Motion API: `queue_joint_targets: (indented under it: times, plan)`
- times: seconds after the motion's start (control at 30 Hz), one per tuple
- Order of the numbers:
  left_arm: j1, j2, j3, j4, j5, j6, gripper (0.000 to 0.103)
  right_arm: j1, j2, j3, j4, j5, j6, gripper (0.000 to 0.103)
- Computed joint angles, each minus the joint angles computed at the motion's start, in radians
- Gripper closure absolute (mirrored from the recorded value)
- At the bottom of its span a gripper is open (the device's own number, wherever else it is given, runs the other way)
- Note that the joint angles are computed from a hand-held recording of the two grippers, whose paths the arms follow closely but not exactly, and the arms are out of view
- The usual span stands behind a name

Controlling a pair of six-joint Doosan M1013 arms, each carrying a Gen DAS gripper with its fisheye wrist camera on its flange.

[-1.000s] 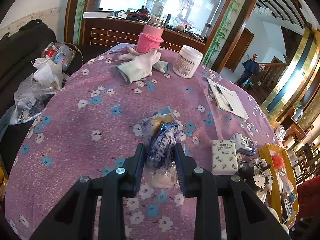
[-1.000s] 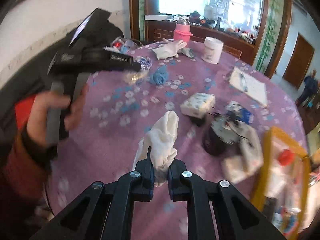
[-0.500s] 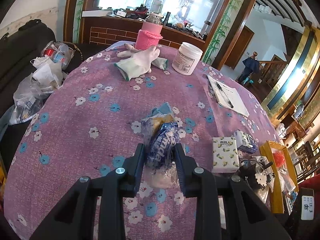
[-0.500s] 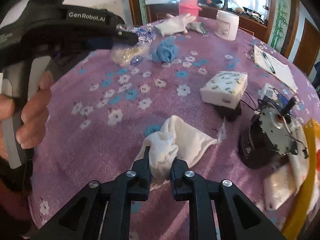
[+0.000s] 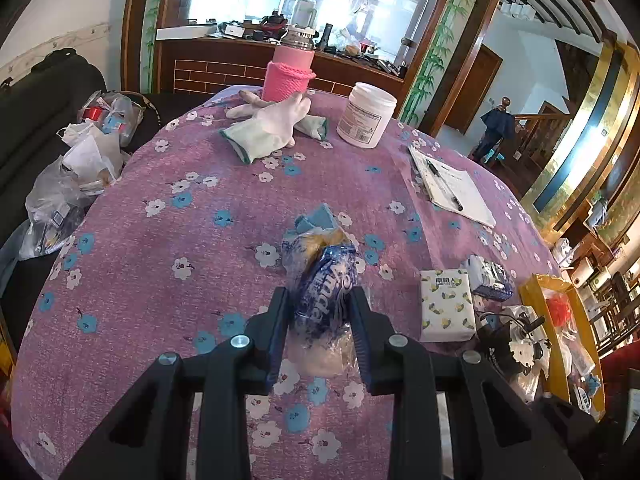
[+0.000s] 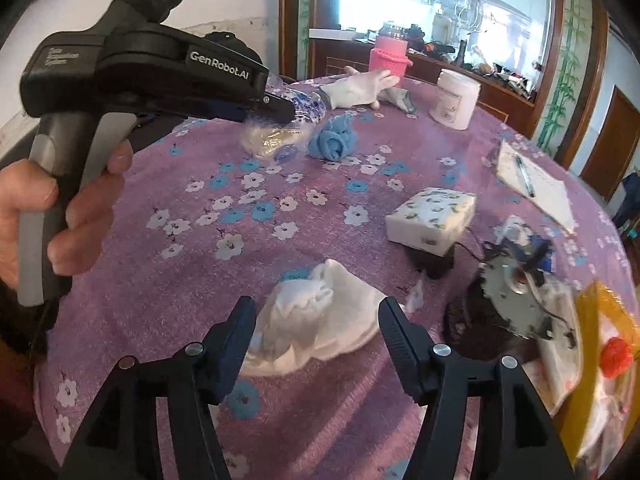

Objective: Organize soft objects
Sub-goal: 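Carry the candy bag and white cloth with both tools over the tray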

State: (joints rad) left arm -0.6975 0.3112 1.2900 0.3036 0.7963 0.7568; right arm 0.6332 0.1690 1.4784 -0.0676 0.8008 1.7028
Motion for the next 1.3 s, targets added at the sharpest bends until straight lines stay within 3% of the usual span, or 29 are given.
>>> queue_joint_targets:
  times: [0.17,0.2,0.23,0.27,0.3,0.37,0.57,0.67,0.83,0.93,1.1,1.3]
  plan:
    - [-0.002,-0.003,0.003,-0.004,-0.008,0.014,0.074,-0.024,0.038,-0.025,0.05,0.069,-0.008,0.034]
    - [-0.003,-0.003,0.003,-0.002,-0.008,0.015,0.074,-0.034,0.033,-0.015,0.084,0.05,0.001,0.035]
    - [-0.004,-0.003,0.002,0.001,-0.007,0.015,0.074,-0.04,0.028,-0.009,0.105,0.042,0.009,0.046]
    - [-0.006,-0.002,0.002,0.001,-0.007,0.016,0.074,-0.038,0.025,-0.007,0.096,0.039,0.007,0.067]
    - [-0.006,-0.001,0.001,0.0,-0.007,0.02,0.074,-0.038,0.022,-0.004,0.101,0.032,0.003,0.078]
    - [-0.009,-0.002,0.001,-0.001,-0.013,0.027,0.074,-0.05,0.014,0.006,0.158,0.012,0.0,0.086]
    - [-0.027,-0.006,0.002,0.004,-0.034,0.069,0.074,-0.049,-0.057,0.067,0.088,-0.171,0.111,0.086]
    - [-0.04,0.001,-0.007,-0.013,-0.025,0.116,0.074,-0.04,-0.062,0.072,-0.02,-0.167,0.19,0.086]
    - [-0.077,0.017,-0.036,0.011,0.036,0.142,0.074,-0.067,-0.074,0.085,0.028,-0.182,0.183,0.086]
    - [-0.11,0.003,-0.019,0.082,0.037,0.121,0.074,-0.085,-0.097,0.106,0.117,-0.228,0.128,0.086]
    - [-0.134,-0.022,0.012,0.112,-0.003,0.057,0.074,-0.096,-0.121,0.121,0.117,-0.271,0.146,0.086]
    - [-0.169,-0.013,-0.017,0.171,0.016,0.036,0.074,-0.121,-0.143,0.134,0.144,-0.307,0.161,0.086]
